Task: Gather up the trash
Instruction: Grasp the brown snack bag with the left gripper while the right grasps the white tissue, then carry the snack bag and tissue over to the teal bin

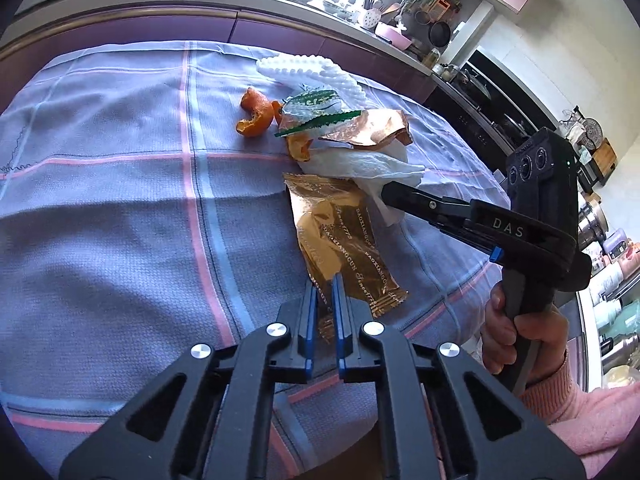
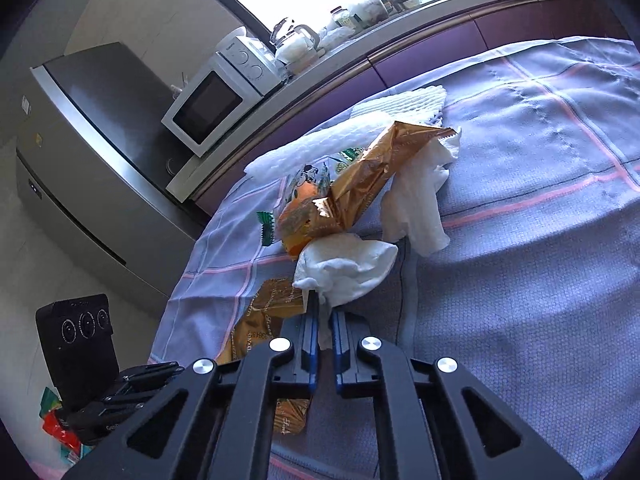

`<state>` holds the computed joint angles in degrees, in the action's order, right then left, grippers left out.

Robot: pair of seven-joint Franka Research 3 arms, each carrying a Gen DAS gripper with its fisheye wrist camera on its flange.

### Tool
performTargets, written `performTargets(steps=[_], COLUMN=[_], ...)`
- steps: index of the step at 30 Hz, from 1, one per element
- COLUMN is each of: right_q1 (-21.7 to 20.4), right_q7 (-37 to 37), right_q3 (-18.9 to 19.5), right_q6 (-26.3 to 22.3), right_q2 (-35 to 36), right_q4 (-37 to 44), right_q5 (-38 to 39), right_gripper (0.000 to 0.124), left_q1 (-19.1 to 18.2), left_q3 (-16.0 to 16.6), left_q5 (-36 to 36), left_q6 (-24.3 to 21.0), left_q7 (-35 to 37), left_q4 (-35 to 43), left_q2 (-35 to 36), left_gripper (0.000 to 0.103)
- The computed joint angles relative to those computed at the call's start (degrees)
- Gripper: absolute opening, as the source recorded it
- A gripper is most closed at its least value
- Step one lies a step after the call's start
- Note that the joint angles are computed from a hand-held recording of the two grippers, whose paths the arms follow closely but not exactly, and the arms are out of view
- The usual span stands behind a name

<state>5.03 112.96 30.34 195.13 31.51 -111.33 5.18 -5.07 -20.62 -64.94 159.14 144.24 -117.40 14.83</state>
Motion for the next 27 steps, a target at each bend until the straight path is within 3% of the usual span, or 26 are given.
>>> performTargets(steps=[8, 18, 27], right_q1=[-4.92, -6.1, -6.11], right_q7=[0.03, -3.53, -12.48], right_q3=[6.12, 10.53, 15.81], right_q6=[1.11, -0.66, -4.62], right_q2=[0.11, 3.77, 10.04], right_q4=[-1.3, 3.78, 12.23], right_q5=[-6.48, -11.56, -11.55], right_gripper=[0.004, 0.004, 0.004], left_q1=[-0.12, -2.26, -2.67], left_q3=[1.62, 6.6, 10.39], left_q5=[-6.09, -13.69, -19.45], left_q6=[1.41, 4.18, 6.6], left_q7=[6.15, 12.17, 15.3], left_q4=[-4.58, -10.69, -14.55], left_q2=[-5.13, -11.66, -16.15], left_gripper=[0.004, 0.002, 0.002])
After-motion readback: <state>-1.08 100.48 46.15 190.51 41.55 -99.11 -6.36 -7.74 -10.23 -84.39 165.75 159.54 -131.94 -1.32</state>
